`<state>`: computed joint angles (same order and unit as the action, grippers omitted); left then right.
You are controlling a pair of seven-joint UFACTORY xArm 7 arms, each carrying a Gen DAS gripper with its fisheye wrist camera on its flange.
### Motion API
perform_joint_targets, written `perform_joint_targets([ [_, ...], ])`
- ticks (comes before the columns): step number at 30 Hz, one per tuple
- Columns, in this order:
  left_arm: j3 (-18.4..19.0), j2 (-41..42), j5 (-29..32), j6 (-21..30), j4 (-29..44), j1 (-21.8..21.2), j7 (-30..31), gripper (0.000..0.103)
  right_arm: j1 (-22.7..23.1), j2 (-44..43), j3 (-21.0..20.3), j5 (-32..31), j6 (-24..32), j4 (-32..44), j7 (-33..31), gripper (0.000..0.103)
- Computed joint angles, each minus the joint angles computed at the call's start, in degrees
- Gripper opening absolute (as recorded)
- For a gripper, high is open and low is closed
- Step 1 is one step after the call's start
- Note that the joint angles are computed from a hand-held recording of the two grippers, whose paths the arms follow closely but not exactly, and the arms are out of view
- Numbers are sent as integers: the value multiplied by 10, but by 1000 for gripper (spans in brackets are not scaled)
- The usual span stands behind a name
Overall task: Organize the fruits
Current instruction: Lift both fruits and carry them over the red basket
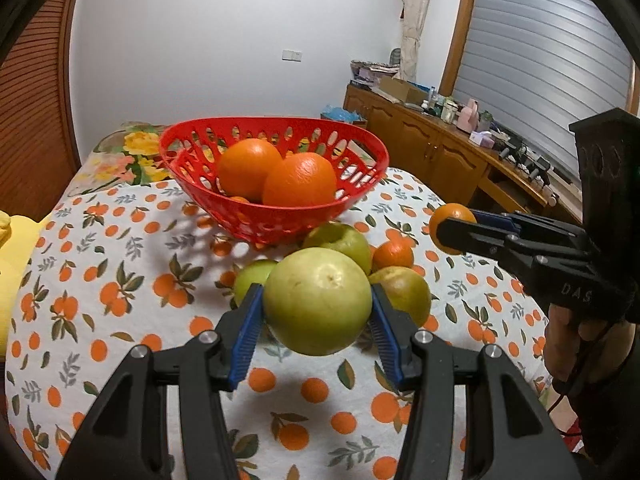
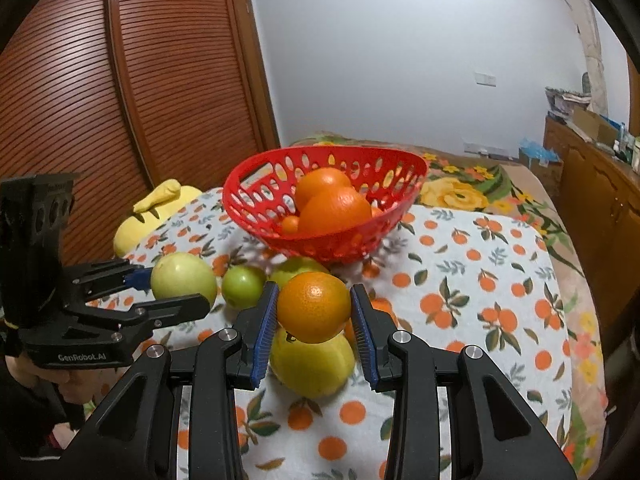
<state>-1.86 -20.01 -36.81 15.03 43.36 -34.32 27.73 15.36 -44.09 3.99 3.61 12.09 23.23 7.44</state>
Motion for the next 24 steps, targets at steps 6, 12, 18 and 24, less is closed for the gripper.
perform_joint_targets([
  [6, 5, 2, 5, -4, 6, 8, 0, 51, 0, 39, 0, -3, -8, 36, -6, 36],
  [12, 9, 9, 8, -6, 15, 17, -1, 51, -4, 83, 6, -8, -16, 75, -12, 36],
  [18, 3, 24, 24, -6, 35, 32, -8, 51, -14, 124, 10, -14, -18, 112, -13, 36],
  [24, 0, 49, 32, -1, 70, 48, -10, 51, -18, 159, 9, -15, -16, 138, -21, 36],
])
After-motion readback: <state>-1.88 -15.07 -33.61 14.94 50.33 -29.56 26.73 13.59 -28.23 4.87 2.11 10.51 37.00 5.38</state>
